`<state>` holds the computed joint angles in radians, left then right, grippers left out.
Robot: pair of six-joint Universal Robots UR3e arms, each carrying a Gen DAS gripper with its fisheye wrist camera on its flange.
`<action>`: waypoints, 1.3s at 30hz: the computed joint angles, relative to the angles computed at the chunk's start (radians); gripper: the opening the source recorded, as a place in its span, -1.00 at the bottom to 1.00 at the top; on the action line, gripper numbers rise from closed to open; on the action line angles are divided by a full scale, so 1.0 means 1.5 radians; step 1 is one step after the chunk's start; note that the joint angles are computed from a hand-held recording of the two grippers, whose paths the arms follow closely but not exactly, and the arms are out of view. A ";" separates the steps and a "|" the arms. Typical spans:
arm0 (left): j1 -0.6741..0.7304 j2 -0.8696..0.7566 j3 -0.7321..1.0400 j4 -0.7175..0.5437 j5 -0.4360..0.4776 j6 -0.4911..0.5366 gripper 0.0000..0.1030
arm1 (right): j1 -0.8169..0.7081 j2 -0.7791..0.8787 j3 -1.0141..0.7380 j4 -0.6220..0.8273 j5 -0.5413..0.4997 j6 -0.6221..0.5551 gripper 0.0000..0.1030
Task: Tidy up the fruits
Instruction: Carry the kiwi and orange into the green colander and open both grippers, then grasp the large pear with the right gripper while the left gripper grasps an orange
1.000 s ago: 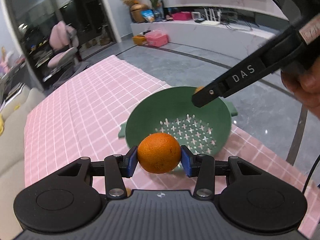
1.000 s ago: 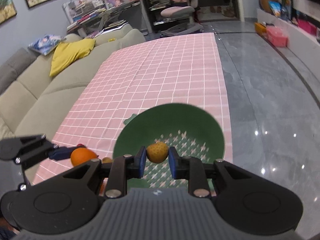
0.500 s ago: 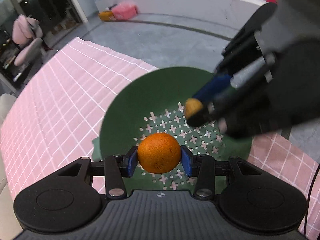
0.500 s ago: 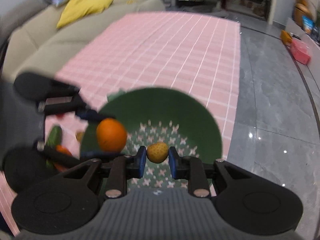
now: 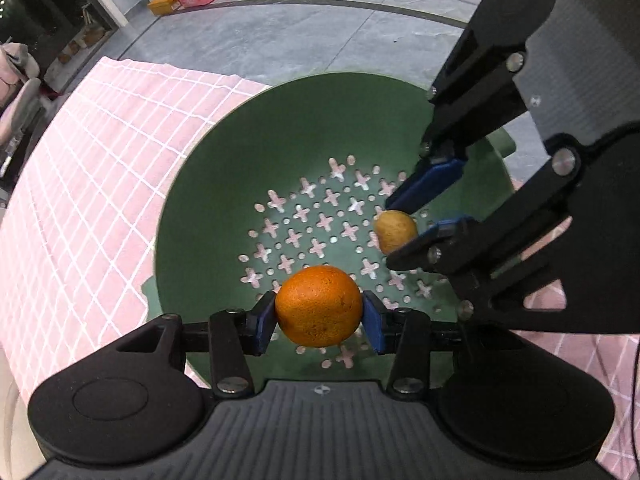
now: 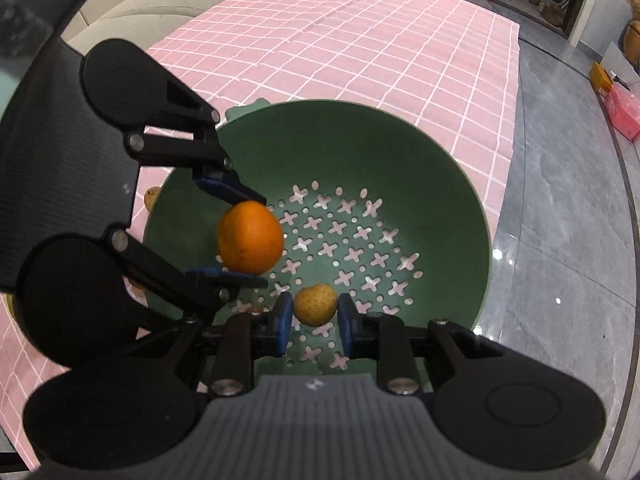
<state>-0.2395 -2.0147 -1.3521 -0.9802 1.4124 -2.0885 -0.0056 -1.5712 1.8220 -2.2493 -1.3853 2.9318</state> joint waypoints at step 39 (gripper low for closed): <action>0.922 0.685 -0.354 -0.625 -0.371 0.380 0.43 | 0.400 -0.090 0.042 -0.139 -0.224 0.450 -0.17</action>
<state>1.1441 -0.9879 -1.8829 -1.9172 0.8554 -1.5192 0.5938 -1.7060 1.8854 -2.4573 -1.7209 3.6071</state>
